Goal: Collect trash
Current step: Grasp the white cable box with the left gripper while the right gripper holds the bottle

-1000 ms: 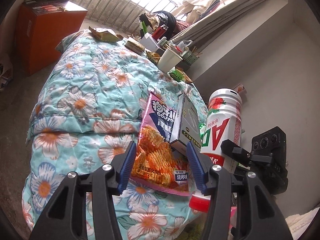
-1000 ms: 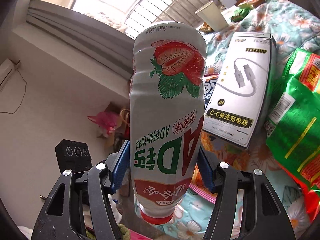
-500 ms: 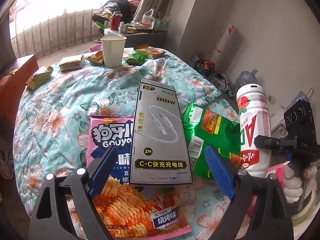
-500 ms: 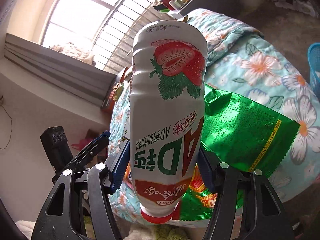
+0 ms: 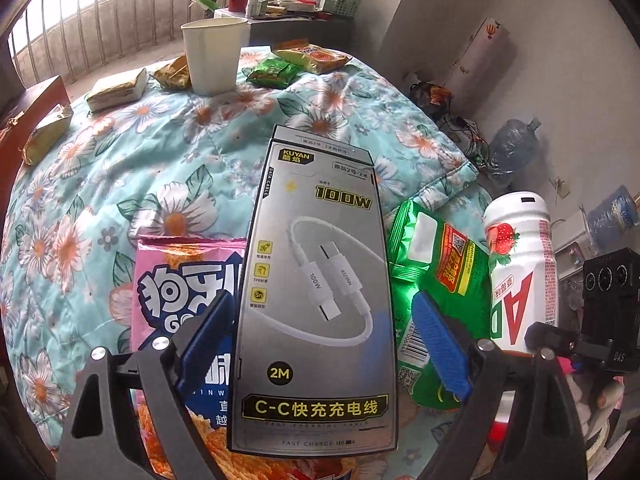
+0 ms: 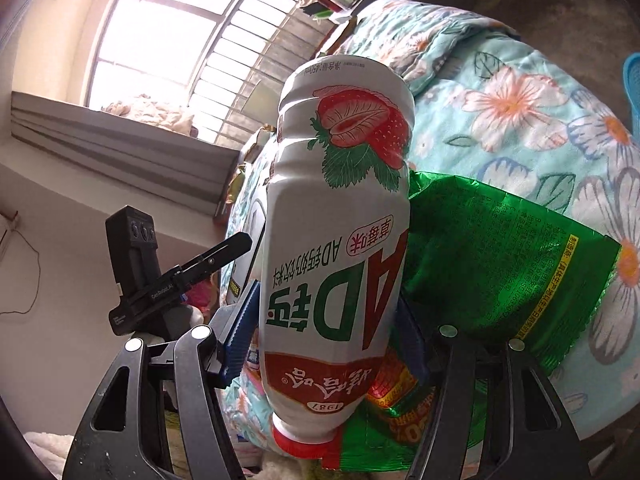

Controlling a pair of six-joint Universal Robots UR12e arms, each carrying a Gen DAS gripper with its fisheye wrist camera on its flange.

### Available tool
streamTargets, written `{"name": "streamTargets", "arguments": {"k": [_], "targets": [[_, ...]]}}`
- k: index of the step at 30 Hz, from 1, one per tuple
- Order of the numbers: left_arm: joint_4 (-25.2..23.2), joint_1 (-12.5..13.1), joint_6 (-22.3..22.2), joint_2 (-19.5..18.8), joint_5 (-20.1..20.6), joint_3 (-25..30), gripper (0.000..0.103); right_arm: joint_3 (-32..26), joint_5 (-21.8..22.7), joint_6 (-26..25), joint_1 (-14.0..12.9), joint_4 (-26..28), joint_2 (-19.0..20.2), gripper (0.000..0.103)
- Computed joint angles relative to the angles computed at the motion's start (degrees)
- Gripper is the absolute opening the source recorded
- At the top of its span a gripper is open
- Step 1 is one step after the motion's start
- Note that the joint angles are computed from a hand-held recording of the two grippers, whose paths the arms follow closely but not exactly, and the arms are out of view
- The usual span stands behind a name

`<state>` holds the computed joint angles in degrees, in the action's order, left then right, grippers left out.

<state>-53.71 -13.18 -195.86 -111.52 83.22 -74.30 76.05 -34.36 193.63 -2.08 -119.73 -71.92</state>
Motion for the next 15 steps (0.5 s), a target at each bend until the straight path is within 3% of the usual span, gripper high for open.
{"name": "streamTargets", "arguments": {"k": [3, 15], "targets": [[-1.36, -0.16, 0.11, -0.67, -0.53, 1.23, 0.088, 0.59, 0.92, -0.27, -0.37, -0.07, -0.32, 0.059], [-5.9, -2.03, 3.36, -3.88, 5.85, 5.33, 0.088, 1.45, 2.32, -0.5, -0.97, -0.64, -0.13, 0.059]]}}
